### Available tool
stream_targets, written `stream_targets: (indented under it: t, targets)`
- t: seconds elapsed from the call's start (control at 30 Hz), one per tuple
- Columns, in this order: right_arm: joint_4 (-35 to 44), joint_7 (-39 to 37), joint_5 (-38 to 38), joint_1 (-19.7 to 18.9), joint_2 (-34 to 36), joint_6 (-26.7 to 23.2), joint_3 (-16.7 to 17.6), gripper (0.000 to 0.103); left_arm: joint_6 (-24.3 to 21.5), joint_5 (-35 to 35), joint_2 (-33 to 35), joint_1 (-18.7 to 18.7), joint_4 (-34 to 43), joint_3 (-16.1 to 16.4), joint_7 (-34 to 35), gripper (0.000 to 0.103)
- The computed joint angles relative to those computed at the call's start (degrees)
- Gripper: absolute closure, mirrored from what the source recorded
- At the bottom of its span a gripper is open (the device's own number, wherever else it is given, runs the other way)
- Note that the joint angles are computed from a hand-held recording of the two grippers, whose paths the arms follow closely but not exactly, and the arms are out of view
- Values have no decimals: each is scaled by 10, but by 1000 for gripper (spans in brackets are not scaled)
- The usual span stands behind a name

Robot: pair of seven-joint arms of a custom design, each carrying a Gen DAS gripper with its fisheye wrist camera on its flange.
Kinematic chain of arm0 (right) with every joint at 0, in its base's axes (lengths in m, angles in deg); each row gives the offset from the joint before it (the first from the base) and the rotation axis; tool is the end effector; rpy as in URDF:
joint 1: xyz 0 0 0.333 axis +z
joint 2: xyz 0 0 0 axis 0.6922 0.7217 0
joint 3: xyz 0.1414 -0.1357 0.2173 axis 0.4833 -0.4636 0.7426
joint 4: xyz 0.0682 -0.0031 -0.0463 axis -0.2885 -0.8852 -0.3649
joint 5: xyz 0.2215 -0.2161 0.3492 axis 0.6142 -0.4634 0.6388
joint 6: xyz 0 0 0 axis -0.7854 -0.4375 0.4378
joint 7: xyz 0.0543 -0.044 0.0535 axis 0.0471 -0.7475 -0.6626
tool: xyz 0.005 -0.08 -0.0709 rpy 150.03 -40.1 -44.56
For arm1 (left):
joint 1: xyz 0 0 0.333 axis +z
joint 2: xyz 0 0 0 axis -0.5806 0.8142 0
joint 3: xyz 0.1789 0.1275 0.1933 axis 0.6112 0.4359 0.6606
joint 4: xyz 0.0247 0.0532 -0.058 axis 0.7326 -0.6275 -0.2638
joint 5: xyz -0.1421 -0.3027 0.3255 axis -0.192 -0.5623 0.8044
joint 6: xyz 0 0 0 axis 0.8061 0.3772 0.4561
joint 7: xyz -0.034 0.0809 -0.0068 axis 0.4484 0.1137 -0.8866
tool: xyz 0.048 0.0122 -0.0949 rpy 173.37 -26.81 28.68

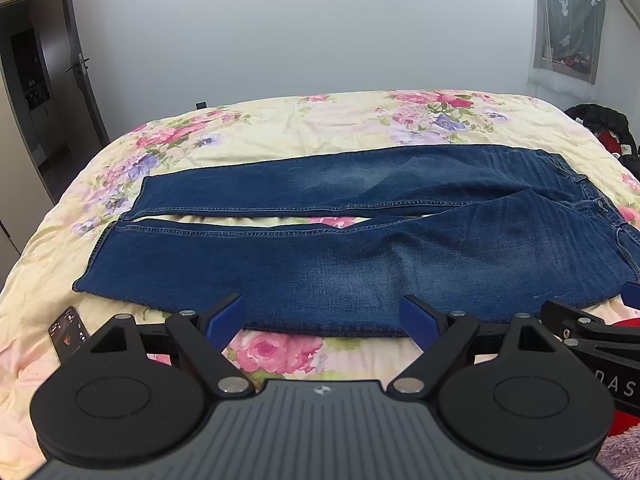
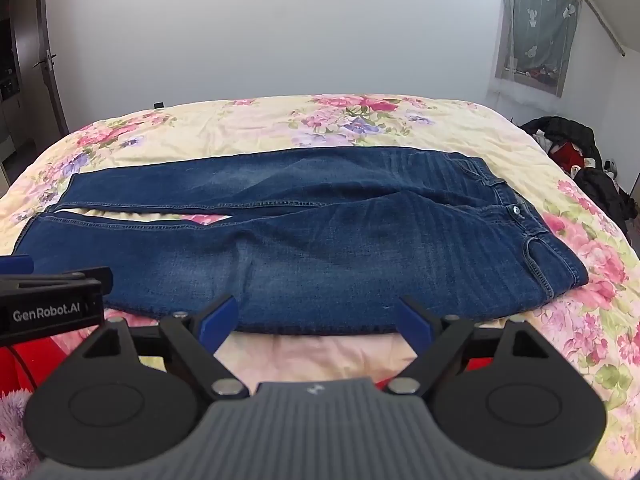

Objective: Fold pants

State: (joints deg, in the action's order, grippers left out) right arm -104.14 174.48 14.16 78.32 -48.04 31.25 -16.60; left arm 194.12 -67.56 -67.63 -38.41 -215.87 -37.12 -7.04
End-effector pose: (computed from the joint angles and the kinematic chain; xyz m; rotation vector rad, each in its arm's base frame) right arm 0.4223 0.4642 0.4980 -1.4717 2.0278 -0.8783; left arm 0.5334 -0.2038 0.4870 -1.4434 1.9922 -0.7759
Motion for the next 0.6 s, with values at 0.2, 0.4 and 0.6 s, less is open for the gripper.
stream_targets:
  t: [0.2, 0.4, 0.6]
  targets:
    - [0, -1, 0, 0, 0, -3, 0, 21, 1, -10, -5, -5, -4, 5, 6, 2]
    - [-2, 2, -2, 1, -2, -6, 1, 21, -1, -18, -7, -6, -5, 7, 12, 2]
    - [-4, 4, -2, 2, -4, -8, 2, 21, 2, -20, -7, -5, -5, 6, 14, 2]
